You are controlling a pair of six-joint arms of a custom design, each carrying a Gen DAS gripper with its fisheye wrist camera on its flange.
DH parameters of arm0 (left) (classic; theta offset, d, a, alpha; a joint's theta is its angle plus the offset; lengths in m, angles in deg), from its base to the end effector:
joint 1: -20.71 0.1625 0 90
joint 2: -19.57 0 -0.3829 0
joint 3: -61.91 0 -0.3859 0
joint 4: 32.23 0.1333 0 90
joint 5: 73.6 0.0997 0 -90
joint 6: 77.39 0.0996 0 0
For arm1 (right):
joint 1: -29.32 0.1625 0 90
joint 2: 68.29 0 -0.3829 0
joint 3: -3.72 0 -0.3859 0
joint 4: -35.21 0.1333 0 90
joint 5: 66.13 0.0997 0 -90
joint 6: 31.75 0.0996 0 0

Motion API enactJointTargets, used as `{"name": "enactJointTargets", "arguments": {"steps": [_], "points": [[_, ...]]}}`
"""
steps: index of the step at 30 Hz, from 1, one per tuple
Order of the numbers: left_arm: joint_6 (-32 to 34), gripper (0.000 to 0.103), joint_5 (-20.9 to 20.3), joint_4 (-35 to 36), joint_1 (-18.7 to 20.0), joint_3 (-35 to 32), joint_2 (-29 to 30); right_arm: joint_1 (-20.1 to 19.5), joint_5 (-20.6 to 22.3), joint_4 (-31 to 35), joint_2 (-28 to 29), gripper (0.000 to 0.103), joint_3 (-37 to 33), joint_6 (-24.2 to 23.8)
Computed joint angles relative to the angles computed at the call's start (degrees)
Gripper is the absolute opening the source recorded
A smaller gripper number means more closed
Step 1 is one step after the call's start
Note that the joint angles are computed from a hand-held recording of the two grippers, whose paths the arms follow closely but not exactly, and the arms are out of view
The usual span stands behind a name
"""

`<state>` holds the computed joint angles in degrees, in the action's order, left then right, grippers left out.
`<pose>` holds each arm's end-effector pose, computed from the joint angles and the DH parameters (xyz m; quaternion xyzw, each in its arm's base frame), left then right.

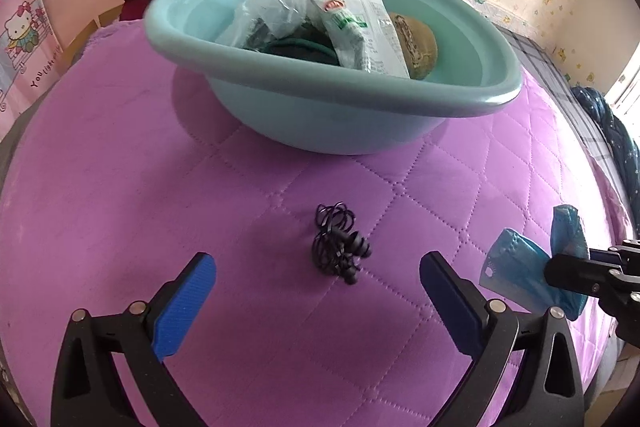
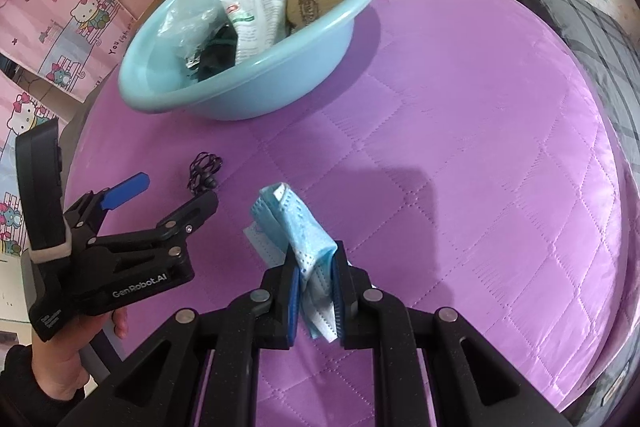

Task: Organize soft objects
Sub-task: 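Grasp the black earphone cable with the left tool while the right tool holds the mask, then carry the cable and mask with both tools over the basin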

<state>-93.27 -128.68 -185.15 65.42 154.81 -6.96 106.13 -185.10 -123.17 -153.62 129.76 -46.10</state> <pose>-0.2867 -0.5516 -0.1075 0.2508 0.9200 -0.1279 0.2728 -0.0204 -0.4599 0.2616 -0.0503 -0.9407 0.1671 0.2910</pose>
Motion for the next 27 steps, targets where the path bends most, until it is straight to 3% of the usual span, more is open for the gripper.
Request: {"name": "enactJointTargets", "arguments": {"steps": [2, 4, 7, 8, 12, 27], "points": [[0.37, 0.099, -0.30, 0.17, 0.16, -0.82, 0.68, -0.37, 0.14, 0.44, -0.58, 0.014, 0.05, -0.33], [0.86, 0.089, -0.65, 0.23, 0.36, -1.76, 1.42, -0.55, 0.16, 0.64, -0.64, 0.014, -0.02, -0.49], [1.06, 0.055, -0.73, 1.68, 0.82, -4.13, 3.04, -0.34, -0.11, 0.55, -0.36, 0.014, 0.03, -0.33], [1.59, 0.027, -1.61, 2.21, 1.04, -4.48, 3.05, -0.37, -0.10, -0.28, 0.74, 0.014, -0.23, -0.27], [2.39, 0.021, -4.77, 2.81, 1.45, -3.93, 1.50, 0.14, -0.09, -0.26, 1.03, 0.014, -0.38, 0.20], [4.25, 0.019, -6.26, 3.79, -1.32, 4.45, -7.27, 2.43, 0.06, 0.24, -0.69, 0.014, 1.00, 2.38]]}}
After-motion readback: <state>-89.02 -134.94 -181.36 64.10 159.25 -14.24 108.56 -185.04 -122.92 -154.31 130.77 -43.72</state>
